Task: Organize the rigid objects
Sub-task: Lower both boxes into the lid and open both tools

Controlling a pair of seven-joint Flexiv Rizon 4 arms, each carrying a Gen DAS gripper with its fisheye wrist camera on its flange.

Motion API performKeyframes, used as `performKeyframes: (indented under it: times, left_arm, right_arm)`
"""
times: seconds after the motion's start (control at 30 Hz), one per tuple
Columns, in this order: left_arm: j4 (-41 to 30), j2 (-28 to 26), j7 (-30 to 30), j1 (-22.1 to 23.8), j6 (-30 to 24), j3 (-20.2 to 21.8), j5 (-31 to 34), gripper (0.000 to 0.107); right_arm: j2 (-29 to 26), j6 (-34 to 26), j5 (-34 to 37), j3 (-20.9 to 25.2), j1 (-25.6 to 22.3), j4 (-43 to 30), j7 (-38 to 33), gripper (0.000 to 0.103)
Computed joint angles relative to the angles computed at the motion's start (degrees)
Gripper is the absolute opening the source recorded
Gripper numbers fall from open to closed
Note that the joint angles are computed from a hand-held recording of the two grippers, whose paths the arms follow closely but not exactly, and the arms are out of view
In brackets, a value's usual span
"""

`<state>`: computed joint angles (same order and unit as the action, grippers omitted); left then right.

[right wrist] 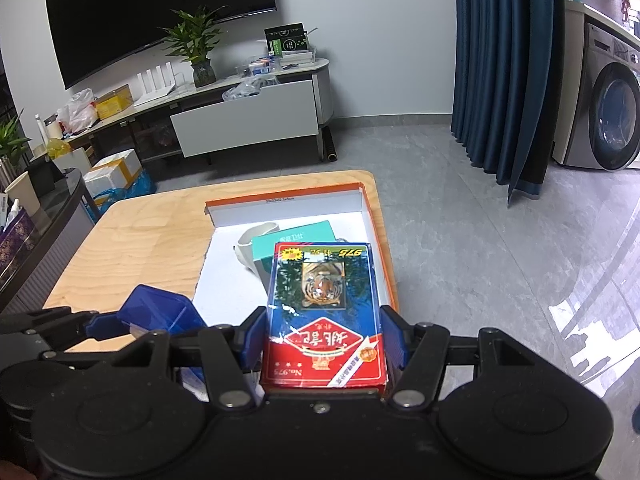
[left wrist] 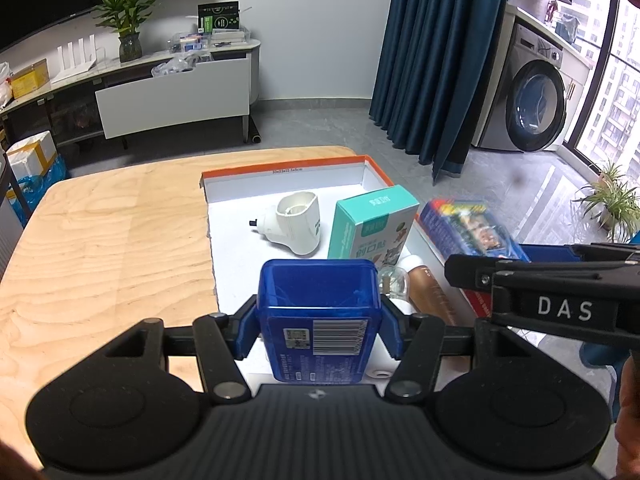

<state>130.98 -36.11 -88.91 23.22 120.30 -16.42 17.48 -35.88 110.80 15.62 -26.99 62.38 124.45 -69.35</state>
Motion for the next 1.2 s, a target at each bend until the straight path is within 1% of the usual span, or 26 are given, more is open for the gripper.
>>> performKeyframes:
  times: [0.17,0.37,0.47,0.53,0.57,0.6,0.63,0.67,0.73,0.83,0.9,0.93,1.03,1.17,1.2]
  left_arm:
    - [-0.15,0.03,0.06,-0.18,-0.02,0.06,0.07,0.061]
    - [-0.37,-0.15,0.18,-0.58,0.21,0.24,0.03,0.061]
    - [-1.13,-0.62,0.14,-0.89,0.02,-0.06,-0.12,0.061]
    - [-1.97,-1.33,-0.12,-0.39,-0.47,-1.10,0.00,0.061]
    - [-2.31,-1.78,-0.47,0.45,-0.68,-2.14,0.37,0.067]
    - [-2.56,-2.38,-0.94,2.61,-1.32,-4.46,1.67,0.072]
    - [-2.67,-2.73,-1.09,3.74,-1.62,-5.71,2.31,0.077]
    - [-2.66,-2.71,-0.90,3.63,-1.52,-5.70,2.35,0.082]
    - [-2.43,-2.49,-0.38,3.00,-0.87,-5.04,2.38,0.090]
    - [-1.03,-1.00,-0.89,0.96,0.43,-2.64,0.89,0.099]
    - [0.34,0.75,-1.35,-0.34,0.94,-0.96,-0.03,0.100]
    - [1.26,1.85,-1.57,-1.47,1.52,0.39,-0.77,0.102]
    - [3.60,3.75,-2.67,-2.86,4.79,2.94,-0.80,0.103]
    - [5.98,6.22,-4.19,-3.36,3.75,4.14,-0.29,0.103]
    - [6.48,6.79,-4.20,-4.42,3.02,5.03,-1.13,0.103]
  right_arm:
    - [-0.51,0.51,0.34,-0.87,0.86,-0.16,-0.38,0.072]
    - [-0.84,1.53,2.40,-3.46,3.29,0.42,-1.08,0.071]
    - [-0.55,2.59,4.07,-4.45,4.14,1.09,-1.69,0.071]
    - [-0.22,2.97,5.00,-5.03,4.65,1.56,-2.31,0.072]
    - [0.04,3.13,5.38,-5.12,4.78,1.81,-2.62,0.072]
    - [0.17,3.34,5.84,-5.44,5.19,2.07,-2.99,0.072]
    - [0.21,3.42,6.37,-5.97,5.74,2.28,-3.35,0.073]
    - [0.39,3.46,6.73,-6.19,6.05,2.52,-3.67,0.073]
    - [1.10,3.49,6.88,-5.71,5.81,3.01,-4.27,0.074]
    - [1.24,3.65,8.00,-6.82,7.16,3.72,-4.96,0.075]
    - [1.78,4.15,8.27,-6.32,6.88,4.20,-5.31,0.075]
    - [2.02,4.41,8.59,-6.21,6.93,4.49,-5.54,0.076]
    - [2.32,5.10,10.15,-7.19,8.29,5.63,-6.78,0.078]
    - [3.36,5.16,11.12,-6.54,8.34,7.18,-7.67,0.078]
    - [3.28,5.22,11.40,-6.72,8.73,7.55,-7.96,0.078]
